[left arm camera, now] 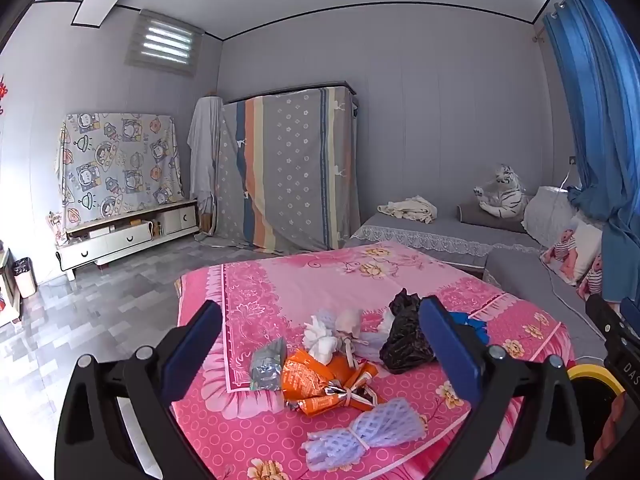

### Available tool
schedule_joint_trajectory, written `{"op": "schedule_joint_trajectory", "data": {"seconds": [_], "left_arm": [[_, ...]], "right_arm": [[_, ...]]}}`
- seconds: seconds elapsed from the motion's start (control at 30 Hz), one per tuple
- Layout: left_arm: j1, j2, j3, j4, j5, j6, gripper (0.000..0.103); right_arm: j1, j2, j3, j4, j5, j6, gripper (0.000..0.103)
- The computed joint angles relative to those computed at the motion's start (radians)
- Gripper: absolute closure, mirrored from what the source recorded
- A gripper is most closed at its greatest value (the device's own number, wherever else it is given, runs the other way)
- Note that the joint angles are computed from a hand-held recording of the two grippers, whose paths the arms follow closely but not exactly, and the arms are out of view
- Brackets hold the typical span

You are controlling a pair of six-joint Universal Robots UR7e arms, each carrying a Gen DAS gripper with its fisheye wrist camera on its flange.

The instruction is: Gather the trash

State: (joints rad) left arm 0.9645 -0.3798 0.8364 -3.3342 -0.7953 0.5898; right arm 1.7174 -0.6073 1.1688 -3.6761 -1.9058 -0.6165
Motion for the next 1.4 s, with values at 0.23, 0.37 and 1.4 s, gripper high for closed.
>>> {"op": "schedule_joint_trajectory", "data": {"seconds": [0.23, 0.37, 1.4], "left_arm": [[-0.001, 0.003, -0.003, -0.008, 0.001, 0.017, 0.007], [0.0, -0.009, 0.015, 0.001, -0.005, -0.001, 0.007], [-0.003, -0.023, 0.02, 0.047, 0.009, -0.028, 0.007]], "right_arm": [[0.001, 0.0, -0.003, 0.01, -0.01, 0.008, 0.008], [0.0, 0.002, -0.007, 0.01, -0.011, 0.008, 0.008], [-0.008, 0.01, -0.007, 0.019, -0.022, 0.039, 0.008]]}}
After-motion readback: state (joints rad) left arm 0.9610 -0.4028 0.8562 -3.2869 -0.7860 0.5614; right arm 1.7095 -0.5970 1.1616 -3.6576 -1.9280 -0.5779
